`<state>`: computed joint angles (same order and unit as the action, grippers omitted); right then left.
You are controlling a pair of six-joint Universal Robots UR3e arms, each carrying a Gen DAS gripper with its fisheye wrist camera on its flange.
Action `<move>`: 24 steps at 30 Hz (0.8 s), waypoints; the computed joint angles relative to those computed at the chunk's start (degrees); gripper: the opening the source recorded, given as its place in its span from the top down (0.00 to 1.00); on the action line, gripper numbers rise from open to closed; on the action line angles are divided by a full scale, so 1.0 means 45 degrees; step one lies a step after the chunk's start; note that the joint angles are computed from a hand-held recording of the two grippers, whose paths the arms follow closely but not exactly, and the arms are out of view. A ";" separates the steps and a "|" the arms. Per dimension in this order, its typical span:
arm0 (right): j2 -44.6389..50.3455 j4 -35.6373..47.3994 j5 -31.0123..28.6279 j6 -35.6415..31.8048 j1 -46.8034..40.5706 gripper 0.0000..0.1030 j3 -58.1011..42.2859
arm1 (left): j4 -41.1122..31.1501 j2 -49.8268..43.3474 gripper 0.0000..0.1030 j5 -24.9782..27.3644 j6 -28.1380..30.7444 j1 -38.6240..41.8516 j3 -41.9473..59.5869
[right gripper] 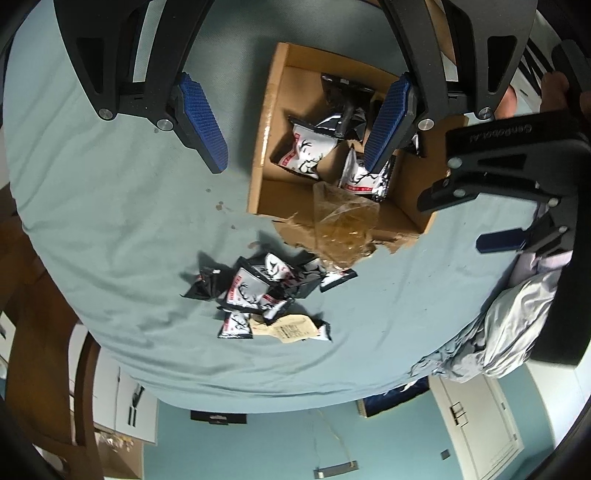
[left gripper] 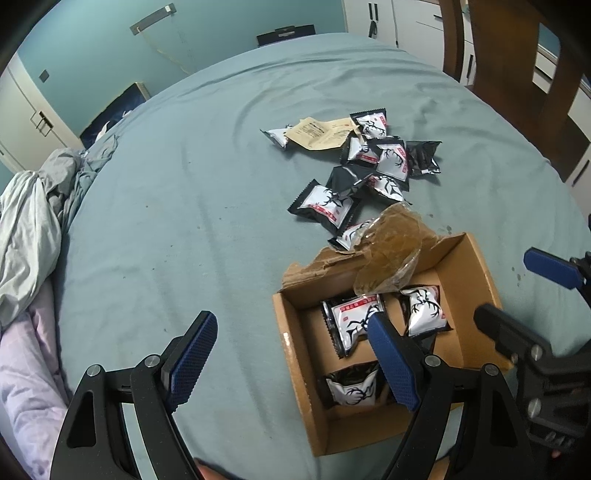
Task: Organize snacks
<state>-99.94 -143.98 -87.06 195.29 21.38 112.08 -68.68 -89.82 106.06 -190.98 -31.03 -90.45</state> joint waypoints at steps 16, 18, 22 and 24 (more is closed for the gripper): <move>0.0701 0.1467 0.2654 -0.1279 -0.3401 0.27 -0.1241 | 0.0114 0.0293 0.16 -0.3708 -0.0028 0.1706 0.0069; 0.1237 0.1811 0.3255 -0.1252 -0.3860 0.27 -0.1588 | 0.0204 0.0026 0.16 -0.3817 -0.0130 0.1841 0.0173; 0.2761 0.2286 0.3182 -0.1102 -0.4229 0.27 -0.2909 | 0.0209 -0.0636 0.16 -0.3589 -0.0102 0.1916 0.0644; 0.3541 0.2277 0.2726 -0.1076 -0.4087 0.27 -0.3709 | 0.0288 -0.0967 0.16 -0.3516 -0.0021 0.2039 0.0824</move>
<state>-84.01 -133.74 -74.79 190.45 2.99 95.39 -67.38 -94.17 90.24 -191.08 -21.85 -86.74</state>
